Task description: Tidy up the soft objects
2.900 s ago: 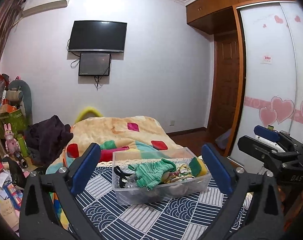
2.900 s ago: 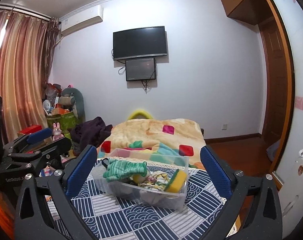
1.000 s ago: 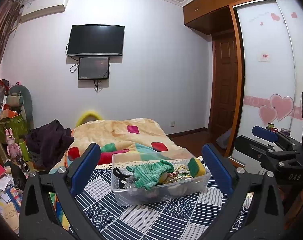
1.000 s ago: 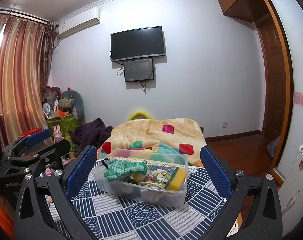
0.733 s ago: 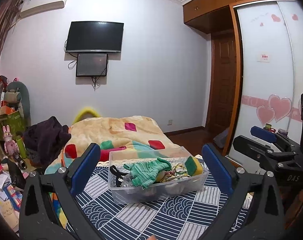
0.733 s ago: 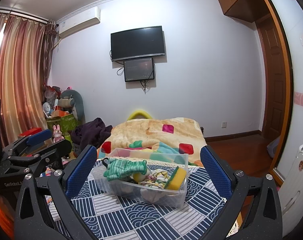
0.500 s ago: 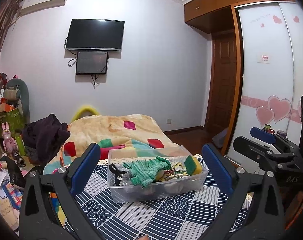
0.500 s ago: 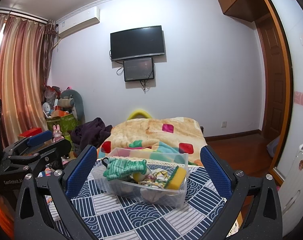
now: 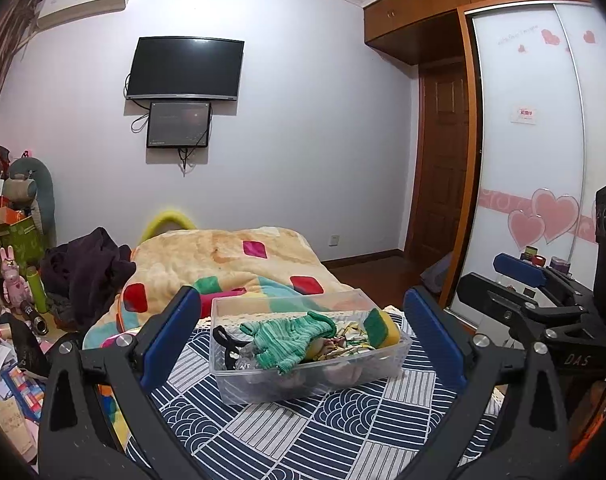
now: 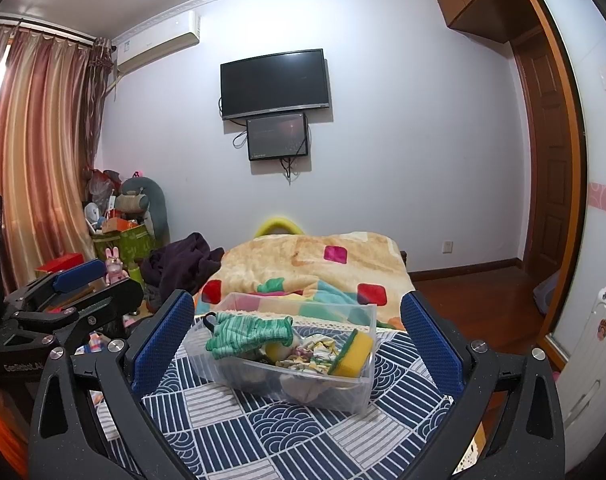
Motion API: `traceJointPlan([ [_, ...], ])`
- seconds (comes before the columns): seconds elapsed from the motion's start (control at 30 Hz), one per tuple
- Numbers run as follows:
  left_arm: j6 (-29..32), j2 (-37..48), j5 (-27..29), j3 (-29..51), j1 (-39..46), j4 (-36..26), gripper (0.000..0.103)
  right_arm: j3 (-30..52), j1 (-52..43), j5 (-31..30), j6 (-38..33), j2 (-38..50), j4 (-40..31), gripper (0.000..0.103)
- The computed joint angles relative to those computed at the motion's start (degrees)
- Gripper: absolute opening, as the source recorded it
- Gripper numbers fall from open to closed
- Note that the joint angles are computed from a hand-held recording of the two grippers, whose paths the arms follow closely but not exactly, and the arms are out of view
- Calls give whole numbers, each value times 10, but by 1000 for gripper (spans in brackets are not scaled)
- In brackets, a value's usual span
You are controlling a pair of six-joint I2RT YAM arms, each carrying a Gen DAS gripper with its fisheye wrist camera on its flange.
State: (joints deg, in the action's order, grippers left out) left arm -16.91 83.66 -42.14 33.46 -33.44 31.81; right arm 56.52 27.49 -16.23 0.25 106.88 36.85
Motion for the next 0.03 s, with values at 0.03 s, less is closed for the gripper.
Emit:
traceJointPlan([
  [0.03,-2,0,1,0,1,-2,103,0,0,0,0,0,0,103],
])
